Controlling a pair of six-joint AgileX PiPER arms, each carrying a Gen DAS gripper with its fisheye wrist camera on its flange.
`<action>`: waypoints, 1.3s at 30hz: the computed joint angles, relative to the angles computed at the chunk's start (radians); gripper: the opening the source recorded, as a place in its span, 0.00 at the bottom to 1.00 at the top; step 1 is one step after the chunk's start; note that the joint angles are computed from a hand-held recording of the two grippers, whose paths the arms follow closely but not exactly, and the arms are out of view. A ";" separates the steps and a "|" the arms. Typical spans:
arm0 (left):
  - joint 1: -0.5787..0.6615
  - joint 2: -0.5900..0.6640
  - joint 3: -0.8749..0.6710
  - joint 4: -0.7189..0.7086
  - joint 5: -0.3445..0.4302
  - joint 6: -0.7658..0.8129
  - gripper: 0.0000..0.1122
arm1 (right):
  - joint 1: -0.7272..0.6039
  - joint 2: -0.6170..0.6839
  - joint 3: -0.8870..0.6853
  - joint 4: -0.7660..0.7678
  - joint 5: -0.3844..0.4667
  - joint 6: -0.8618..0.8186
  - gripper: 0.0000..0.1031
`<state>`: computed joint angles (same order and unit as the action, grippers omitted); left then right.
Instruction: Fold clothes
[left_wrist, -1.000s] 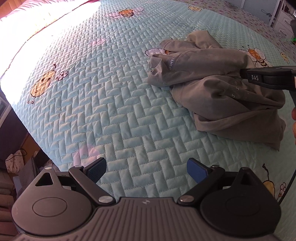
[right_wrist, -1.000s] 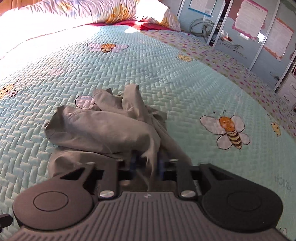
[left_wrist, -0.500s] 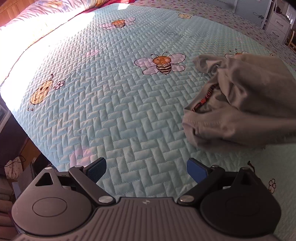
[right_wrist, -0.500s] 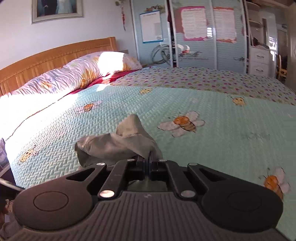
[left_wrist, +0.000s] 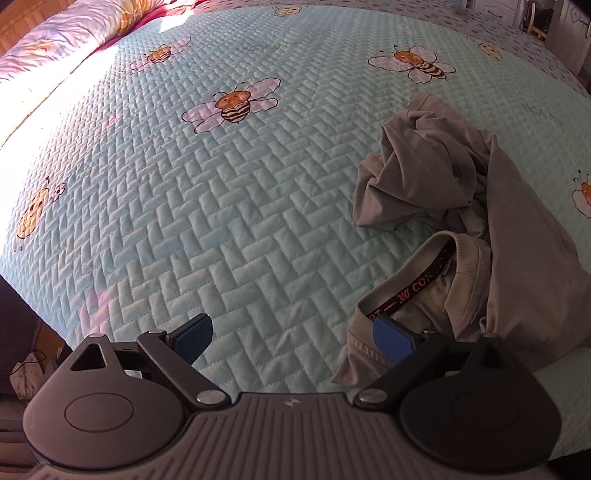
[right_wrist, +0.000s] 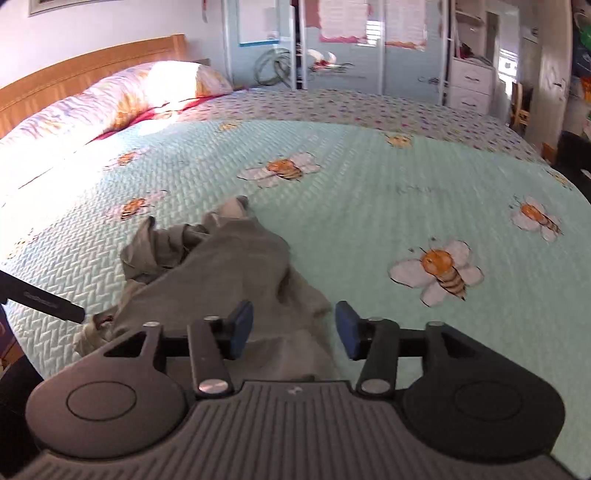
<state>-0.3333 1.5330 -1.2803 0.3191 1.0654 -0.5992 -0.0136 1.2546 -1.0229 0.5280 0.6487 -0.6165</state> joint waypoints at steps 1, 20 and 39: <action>-0.005 0.008 -0.002 0.008 0.011 -0.009 0.86 | 0.014 0.030 -0.023 0.048 0.023 -0.055 0.58; -0.110 0.013 -0.037 0.170 0.091 -0.090 0.86 | 0.038 0.084 -0.008 0.115 -0.182 -0.037 0.04; -0.242 0.308 -0.301 0.185 -0.185 0.187 0.86 | -0.374 0.015 0.206 0.264 -0.101 -0.152 0.39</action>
<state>-0.5754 1.8415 -1.5816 0.5043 0.8808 -0.4127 -0.3877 1.2693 -0.8172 0.7916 0.5475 -0.7683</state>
